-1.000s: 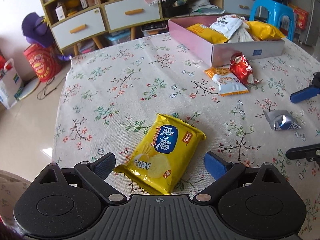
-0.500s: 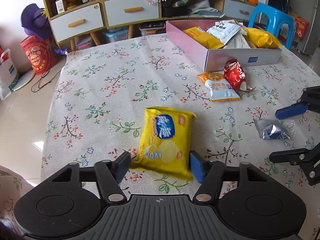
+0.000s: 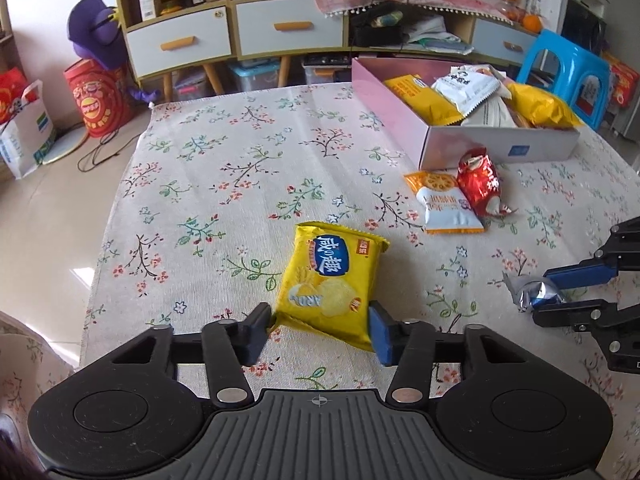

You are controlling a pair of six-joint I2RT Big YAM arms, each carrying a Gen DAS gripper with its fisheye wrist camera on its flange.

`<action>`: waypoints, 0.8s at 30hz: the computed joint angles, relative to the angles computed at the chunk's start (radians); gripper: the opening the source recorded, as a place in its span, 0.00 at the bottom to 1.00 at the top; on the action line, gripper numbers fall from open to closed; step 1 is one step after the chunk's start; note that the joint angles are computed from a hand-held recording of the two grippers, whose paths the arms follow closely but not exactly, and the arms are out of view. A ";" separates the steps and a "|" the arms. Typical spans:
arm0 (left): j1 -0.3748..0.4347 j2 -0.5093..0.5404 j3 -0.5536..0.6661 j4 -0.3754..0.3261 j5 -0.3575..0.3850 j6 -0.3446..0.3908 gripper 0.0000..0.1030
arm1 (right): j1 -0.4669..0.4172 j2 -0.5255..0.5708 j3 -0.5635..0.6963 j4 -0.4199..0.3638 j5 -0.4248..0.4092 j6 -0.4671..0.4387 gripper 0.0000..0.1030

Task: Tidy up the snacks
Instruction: 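Grasp the yellow chip bag with the left tool while the right tool grasps the silver foil packet, then carry both packets over the pink box and open both tools to drop them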

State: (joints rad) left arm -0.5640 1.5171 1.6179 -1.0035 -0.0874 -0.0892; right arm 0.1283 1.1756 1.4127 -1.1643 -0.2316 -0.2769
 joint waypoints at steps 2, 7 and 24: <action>0.001 0.005 0.009 -0.008 0.002 -0.008 0.46 | -0.004 0.000 0.002 0.002 0.003 0.004 0.13; 0.000 0.015 0.024 -0.038 0.025 -0.001 0.46 | -0.011 0.003 0.009 0.012 0.006 0.015 0.13; -0.023 0.091 0.110 -0.078 0.023 -0.002 0.47 | -0.007 0.010 0.011 0.007 0.033 0.017 0.13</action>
